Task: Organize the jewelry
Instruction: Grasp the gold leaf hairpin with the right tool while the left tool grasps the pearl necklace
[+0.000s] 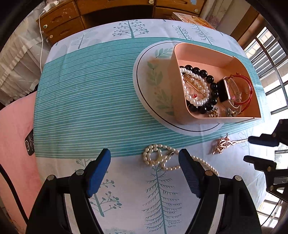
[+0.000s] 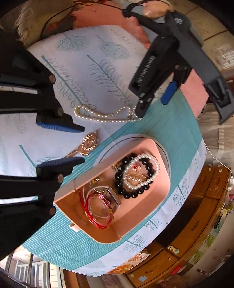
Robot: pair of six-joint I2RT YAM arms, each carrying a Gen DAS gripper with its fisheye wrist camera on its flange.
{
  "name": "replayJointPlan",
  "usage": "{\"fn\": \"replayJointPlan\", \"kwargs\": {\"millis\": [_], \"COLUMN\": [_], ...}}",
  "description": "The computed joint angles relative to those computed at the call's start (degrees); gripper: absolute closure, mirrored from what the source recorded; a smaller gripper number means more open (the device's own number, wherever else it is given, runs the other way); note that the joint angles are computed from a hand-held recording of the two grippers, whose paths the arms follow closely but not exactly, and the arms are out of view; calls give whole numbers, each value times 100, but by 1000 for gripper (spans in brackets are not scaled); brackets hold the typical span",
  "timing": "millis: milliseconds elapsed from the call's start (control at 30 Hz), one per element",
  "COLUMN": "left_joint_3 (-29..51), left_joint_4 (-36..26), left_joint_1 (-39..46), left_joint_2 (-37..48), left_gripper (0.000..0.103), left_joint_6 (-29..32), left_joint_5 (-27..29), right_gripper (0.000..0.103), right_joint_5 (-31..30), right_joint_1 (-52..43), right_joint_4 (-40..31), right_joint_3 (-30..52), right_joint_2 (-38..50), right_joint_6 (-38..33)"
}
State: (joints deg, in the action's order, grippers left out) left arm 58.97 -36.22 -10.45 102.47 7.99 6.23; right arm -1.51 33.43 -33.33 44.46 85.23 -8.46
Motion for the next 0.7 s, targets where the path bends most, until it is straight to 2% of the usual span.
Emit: {"fn": "replayJointPlan", "kwargs": {"millis": [300, 433, 600, 700], "left_joint_3": [-385, -401, -85, 4], "left_joint_4": [148, 148, 78, 93], "left_joint_1": [30, 8, -16, -89], "left_joint_2": [-144, -151, 111, 217], "left_gripper": [27, 27, 27, 27], "left_joint_6": [98, 54, -87, -65], "left_joint_5": [191, 213, 265, 225], "right_gripper": [83, 83, 83, 92], "right_joint_5": [512, 463, 111, 109], "right_joint_1": [144, 57, -175, -176], "right_joint_4": [282, 159, -106, -216], "right_joint_3": [112, 398, 781, 877], "right_joint_2": [750, 1175, 1519, 1594], "right_joint_6": [-329, -455, -531, -449]}}
